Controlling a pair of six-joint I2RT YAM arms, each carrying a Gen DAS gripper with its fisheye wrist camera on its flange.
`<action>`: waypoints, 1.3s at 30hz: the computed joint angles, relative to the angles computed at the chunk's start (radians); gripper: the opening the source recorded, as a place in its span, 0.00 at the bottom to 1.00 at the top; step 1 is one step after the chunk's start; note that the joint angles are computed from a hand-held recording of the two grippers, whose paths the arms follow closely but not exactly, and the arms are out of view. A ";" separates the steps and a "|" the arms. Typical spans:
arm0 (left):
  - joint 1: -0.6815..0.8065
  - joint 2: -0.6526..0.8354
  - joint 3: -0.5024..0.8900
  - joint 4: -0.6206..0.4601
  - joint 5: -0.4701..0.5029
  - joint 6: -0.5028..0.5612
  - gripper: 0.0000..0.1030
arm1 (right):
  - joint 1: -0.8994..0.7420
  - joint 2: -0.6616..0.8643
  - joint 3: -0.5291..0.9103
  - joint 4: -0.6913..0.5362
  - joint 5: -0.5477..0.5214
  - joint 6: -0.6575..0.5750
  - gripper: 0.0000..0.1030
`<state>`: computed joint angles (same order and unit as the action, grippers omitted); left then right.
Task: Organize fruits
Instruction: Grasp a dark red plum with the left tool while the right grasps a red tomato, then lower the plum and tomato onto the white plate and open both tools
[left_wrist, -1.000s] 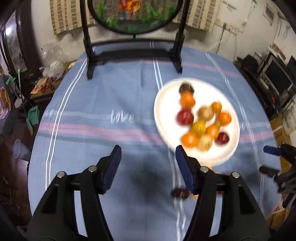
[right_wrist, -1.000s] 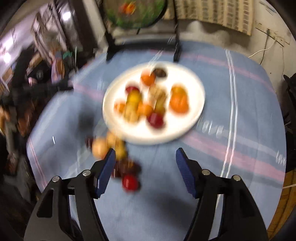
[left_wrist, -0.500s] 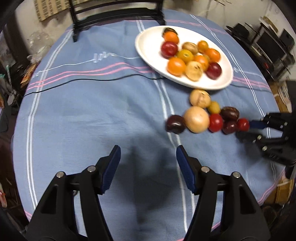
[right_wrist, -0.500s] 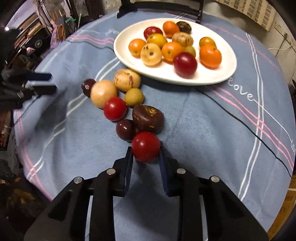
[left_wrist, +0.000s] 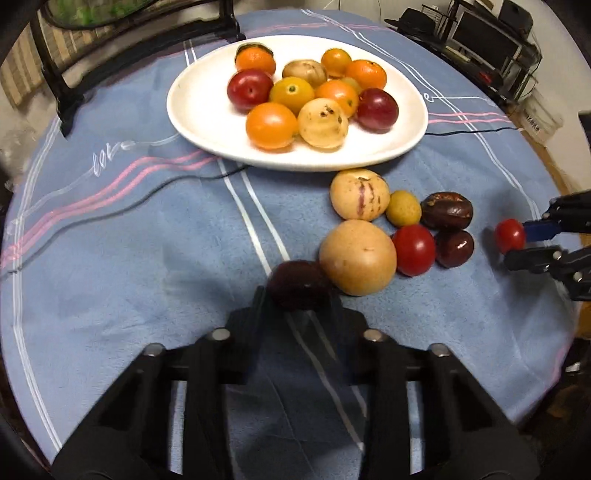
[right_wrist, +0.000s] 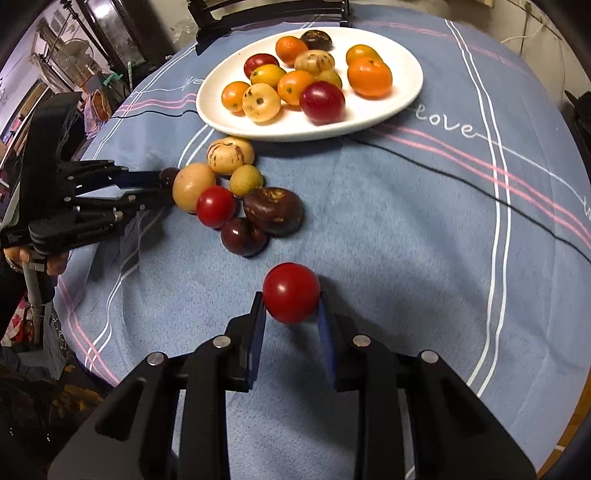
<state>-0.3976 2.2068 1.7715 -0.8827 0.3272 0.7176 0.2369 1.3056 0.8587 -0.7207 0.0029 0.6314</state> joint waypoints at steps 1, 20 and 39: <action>0.004 0.012 0.019 -0.015 0.008 0.002 0.31 | 0.011 -0.009 0.000 -0.009 0.004 0.014 0.27; 0.051 -0.105 0.212 -0.171 0.173 -0.066 0.31 | 0.004 -0.112 0.157 -0.101 0.075 -0.023 0.27; -0.123 0.144 0.775 -0.279 0.003 -0.265 0.31 | -0.243 0.125 0.582 -0.099 0.008 -0.316 0.27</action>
<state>-0.5203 2.3505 2.5464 -1.1620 0.3305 0.4522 -0.0062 1.4305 1.4411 -0.8200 0.0113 0.3155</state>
